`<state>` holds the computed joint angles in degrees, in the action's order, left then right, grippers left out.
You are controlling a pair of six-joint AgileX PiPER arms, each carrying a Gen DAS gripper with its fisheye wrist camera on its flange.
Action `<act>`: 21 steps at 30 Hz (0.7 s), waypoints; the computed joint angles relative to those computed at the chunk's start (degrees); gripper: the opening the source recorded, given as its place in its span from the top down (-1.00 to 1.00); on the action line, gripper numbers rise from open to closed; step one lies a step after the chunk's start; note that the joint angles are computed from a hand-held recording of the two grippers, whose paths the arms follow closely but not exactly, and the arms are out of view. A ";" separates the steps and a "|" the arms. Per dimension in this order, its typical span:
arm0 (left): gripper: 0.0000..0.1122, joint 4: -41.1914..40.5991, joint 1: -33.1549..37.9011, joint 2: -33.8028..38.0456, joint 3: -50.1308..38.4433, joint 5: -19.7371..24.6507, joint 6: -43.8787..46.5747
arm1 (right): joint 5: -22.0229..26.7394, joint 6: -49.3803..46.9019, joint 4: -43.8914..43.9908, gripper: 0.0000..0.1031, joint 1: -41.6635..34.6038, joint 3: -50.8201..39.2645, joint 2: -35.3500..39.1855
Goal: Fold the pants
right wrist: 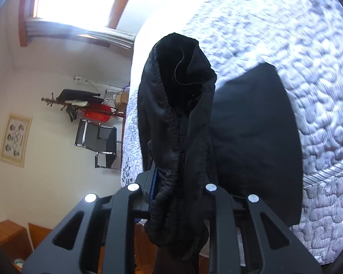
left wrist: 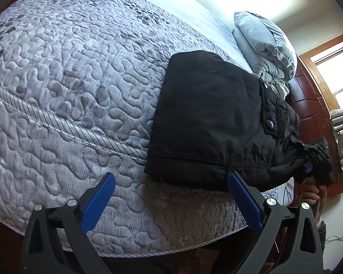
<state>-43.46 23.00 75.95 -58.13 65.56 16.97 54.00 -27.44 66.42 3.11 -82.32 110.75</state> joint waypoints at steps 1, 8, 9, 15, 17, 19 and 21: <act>-0.77 0.07 -0.10 0.08 -0.01 -0.04 -0.07 | -0.17 -0.54 0.41 0.59 -0.33 0.51 0.63; -0.77 1.08 -2.15 0.56 -0.76 -0.60 -1.35 | -1.02 -2.32 2.08 0.56 -1.34 1.51 4.24; -0.77 1.26 -2.45 0.61 -0.96 -0.69 -1.55 | -1.18 -2.23 1.90 0.54 -1.51 1.33 4.95; -0.77 2.17 -3.61 0.88 -1.86 -1.02 -2.09 | -2.77 -3.21 1.48 0.42 -1.58 1.34 7.14; -0.77 2.31 -4.00 0.98 -1.95 -1.21 -2.36 | -3.50 -3.19 0.91 0.39 -1.25 1.32 7.07; -0.77 2.38 -4.32 1.08 -1.96 -1.16 -2.47 | -4.39 -2.68 -0.32 0.34 -0.74 1.28 6.71; -0.77 2.31 -4.55 0.99 -1.78 -1.20 -2.40 | -5.40 -1.71 -2.27 0.26 -0.18 1.78 5.75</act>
